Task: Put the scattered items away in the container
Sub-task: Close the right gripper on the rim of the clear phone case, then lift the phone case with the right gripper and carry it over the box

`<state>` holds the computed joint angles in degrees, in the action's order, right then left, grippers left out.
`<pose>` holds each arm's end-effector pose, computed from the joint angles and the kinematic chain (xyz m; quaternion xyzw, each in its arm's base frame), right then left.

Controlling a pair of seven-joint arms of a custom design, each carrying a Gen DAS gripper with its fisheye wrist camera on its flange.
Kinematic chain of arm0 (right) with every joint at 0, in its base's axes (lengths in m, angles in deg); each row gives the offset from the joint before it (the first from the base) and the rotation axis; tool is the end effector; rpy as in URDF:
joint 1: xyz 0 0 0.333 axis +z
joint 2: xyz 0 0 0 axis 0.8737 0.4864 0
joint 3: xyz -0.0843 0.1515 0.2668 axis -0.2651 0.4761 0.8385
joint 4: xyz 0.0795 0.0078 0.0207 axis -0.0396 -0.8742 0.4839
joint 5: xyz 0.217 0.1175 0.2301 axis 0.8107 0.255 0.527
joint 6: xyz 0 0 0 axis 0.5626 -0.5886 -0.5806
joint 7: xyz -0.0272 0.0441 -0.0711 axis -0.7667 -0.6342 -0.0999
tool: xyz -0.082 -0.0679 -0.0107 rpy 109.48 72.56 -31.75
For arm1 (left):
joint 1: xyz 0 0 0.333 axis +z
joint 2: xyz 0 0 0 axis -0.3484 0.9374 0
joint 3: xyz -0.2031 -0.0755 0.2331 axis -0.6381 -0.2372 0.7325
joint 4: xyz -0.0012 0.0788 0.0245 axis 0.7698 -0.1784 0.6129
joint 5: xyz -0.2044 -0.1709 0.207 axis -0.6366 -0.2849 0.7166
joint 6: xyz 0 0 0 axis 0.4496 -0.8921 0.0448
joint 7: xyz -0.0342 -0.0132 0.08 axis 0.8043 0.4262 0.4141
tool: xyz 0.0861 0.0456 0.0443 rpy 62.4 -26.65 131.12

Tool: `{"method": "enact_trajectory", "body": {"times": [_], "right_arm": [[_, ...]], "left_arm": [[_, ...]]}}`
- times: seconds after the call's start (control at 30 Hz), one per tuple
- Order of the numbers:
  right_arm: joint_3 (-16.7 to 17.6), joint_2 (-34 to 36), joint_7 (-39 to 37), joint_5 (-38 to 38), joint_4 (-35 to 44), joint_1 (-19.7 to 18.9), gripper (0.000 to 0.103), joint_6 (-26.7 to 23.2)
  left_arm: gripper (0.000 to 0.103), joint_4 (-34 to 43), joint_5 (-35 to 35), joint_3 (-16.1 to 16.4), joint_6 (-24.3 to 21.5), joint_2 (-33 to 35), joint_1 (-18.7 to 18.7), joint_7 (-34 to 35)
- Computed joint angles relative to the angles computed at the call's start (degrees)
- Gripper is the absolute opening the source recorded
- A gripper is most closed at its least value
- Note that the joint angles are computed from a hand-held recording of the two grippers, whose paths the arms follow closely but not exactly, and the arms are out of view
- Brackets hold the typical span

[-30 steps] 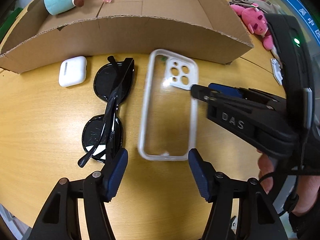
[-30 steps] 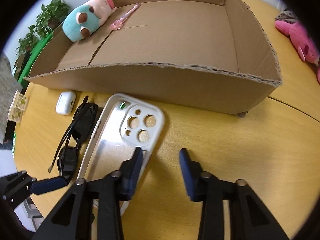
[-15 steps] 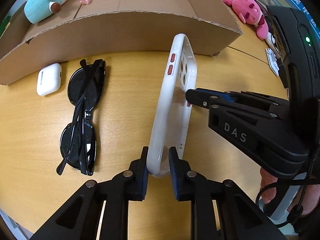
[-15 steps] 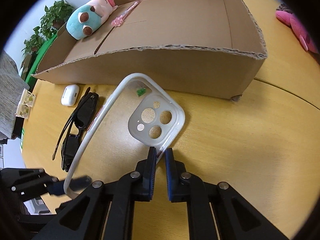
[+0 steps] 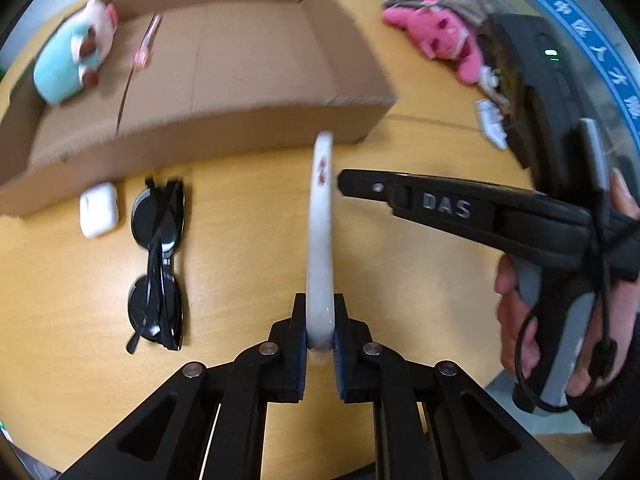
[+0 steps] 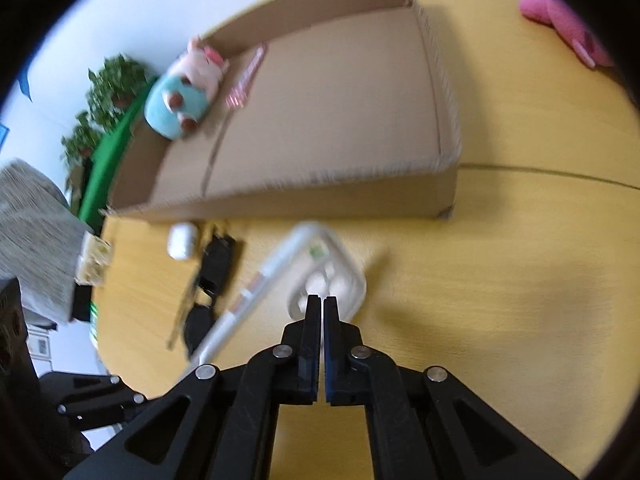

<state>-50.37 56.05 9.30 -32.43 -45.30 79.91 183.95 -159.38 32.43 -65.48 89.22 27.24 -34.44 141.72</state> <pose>0.5132 0.2812 0.3195 -0.7880 0.5483 0.1251 0.2506 0.3700 -0.0815 0.3844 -0.7680 0.6111 -0.1913 0.0022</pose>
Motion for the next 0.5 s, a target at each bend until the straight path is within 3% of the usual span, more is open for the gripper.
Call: {"method": "enact_trajectory", "body": {"times": [0.07,0.23,0.3,0.37,0.5], "right_arm": [[0.28,-0.73,-0.25,1.55,0.59,-1.03,0.002,-1.61],[0.60,-0.84,-0.53,7.59,3.44,-3.21,0.007,-7.84],[0.01,-0.98,0.05,7.72,4.04,-3.06,0.017,-10.01],[-0.23,-0.74,0.89,8.60,4.73,-3.12,0.017,-12.36],[-0.06,-1.45,1.83,13.46,5.16,-3.05,0.018,-12.94]], "left_arm": [[0.010,0.36,1.27,-0.29,-0.57,-1.98,0.70,-0.84],[0.010,4.02,-0.32,3.26,-1.87,-0.83,0.60,3.18],[0.010,4.52,-2.40,3.57,-1.75,-0.90,0.74,4.78],[0.010,2.27,-2.91,4.01,-2.81,-5.02,1.63,6.23],[0.010,2.73,-1.69,4.10,-1.96,-6.26,2.52,6.09]]}}
